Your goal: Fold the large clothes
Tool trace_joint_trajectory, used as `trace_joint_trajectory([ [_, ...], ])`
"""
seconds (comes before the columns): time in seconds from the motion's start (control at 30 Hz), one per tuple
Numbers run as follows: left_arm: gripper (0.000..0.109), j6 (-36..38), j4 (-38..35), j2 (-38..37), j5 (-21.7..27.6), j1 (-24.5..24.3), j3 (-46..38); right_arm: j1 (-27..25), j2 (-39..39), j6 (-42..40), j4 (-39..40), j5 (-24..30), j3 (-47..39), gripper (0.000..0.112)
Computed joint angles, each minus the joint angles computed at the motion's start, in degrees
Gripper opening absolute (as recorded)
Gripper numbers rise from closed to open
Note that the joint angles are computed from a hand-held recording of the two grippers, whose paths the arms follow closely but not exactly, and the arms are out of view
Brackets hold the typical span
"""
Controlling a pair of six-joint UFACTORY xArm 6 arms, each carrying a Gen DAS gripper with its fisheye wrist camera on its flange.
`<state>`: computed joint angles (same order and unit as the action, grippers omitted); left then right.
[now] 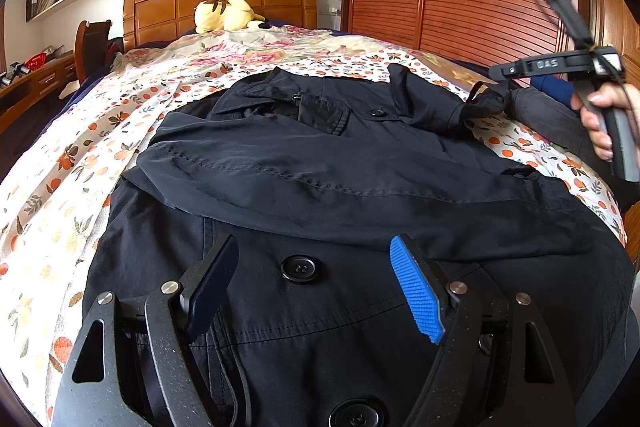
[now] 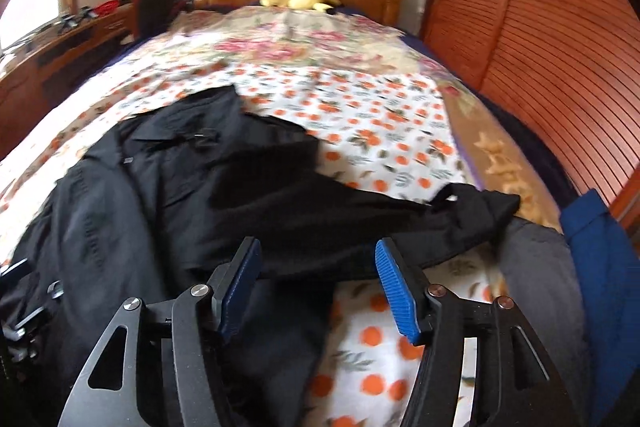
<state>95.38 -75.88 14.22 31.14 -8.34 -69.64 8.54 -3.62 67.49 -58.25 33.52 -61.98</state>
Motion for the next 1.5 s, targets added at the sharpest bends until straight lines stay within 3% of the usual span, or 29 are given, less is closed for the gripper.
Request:
trace_joint_trajectory([
  [0.3, 0.079, -0.37, 0.78, -0.20, 0.09, -0.10, 0.20, -5.47, 8.18, 3.24, 2.38, 1.99, -6.30, 0.062],
  [0.47, 0.079, -0.94, 1.59, -0.14, 0.35, -0.17, 0.12, -6.03, 12.18, 3.90, 4.79, 5.15, -9.54, 0.062],
  [0.6, 0.079, -1.27, 2.01, 0.08, 0.61, -0.12, -0.18, -6.70, 13.17, 4.20, 6.26, 4.58, -9.55, 0.062],
  [0.97, 0.079, -1.22, 1.96, 0.03, 0.61, -0.16, -0.13, -9.44, 11.68, 5.70, 7.01, -0.46, -5.92, 0.070],
  [1.17, 0.079, -1.28, 2.11, 0.08, 0.56, -0.19, -0.16, -12.42, 12.43, -1.29, 18.76, -7.14, -4.22, 0.071],
  [1.2, 0.079, -1.35, 2.24, 0.07, 0.47, -0.24, -0.14, -13.08, 12.42, -1.49, 19.37, -8.97, -3.72, 0.069],
  [1.27, 0.079, -1.28, 2.35, 0.04, 0.31, -0.26, -0.05, -14.13, 12.71, -2.12, 19.73, -11.53, -3.52, 0.050],
  [1.33, 0.079, -1.09, 2.48, -0.03, -0.07, -0.41, 0.08, -14.72, 12.91, -3.31, 20.38, -12.30, -3.61, 0.012],
  [1.4, 0.079, -0.76, 2.44, -0.09, -0.50, -0.61, 0.22, -14.67, 12.38, -3.08, 17.92, -11.64, -3.89, 0.005],
  [1.5, 0.079, -0.87, 2.55, -0.09, -0.81, -0.77, 0.25, -13.31, 9.59, 3.94, 6.69, -10.38, -3.44, 0.003],
])
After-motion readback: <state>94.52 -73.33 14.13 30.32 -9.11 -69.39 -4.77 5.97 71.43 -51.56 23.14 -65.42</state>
